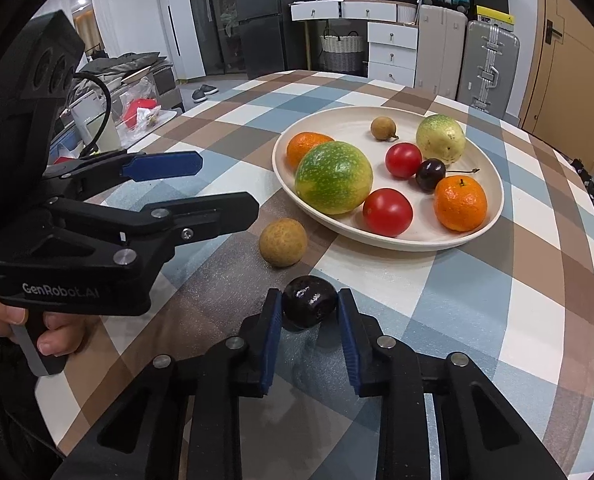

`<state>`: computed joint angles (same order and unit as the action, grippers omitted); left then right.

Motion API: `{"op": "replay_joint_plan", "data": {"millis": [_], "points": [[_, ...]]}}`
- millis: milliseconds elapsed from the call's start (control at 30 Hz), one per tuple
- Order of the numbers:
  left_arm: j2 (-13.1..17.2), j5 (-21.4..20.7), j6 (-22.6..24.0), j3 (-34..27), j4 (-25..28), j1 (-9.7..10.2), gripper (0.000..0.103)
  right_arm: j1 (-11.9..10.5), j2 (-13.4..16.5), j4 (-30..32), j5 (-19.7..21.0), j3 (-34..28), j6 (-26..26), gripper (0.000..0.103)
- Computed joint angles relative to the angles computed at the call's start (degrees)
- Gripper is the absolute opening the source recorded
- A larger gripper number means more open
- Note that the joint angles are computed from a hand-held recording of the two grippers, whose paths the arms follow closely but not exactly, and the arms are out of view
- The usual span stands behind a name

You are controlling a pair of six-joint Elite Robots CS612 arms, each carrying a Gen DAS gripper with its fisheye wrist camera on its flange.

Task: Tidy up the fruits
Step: 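Close the right gripper on the remaining dark cherry, then grasp the round brown fruit with the left gripper while the right gripper holds the cherry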

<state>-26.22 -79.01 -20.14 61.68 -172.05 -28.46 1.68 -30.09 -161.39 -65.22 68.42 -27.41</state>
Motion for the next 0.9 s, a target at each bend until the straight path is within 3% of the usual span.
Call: {"op": "replay_joint_plan", "data": {"millis": [200, 367, 633, 900], "points": [[0.19, 0.13, 0.45, -0.75, 1.94, -0.07, 0.081, -0.67, -0.38, -2.13, 1.13, 0.96, 2.0, 0.028], [0.91, -1.52, 1.35, -2.85, 6.34, 0.06, 0.073, -1.45, -0.64, -4.01, 2.03, 1.67, 4.54, 0.028], [1.83, -3.72, 4.0, -4.78, 8.07, -0.2, 0.07, -2.37, -0.86, -5.32, 2.17, 2.3, 5.97, 0.028], [2.68, -5.22, 6.7, -7.13, 12.7, -0.46, 0.05, -2.82, -0.93, -5.64, 2.51, 2.58, 6.61, 0.028]]}}
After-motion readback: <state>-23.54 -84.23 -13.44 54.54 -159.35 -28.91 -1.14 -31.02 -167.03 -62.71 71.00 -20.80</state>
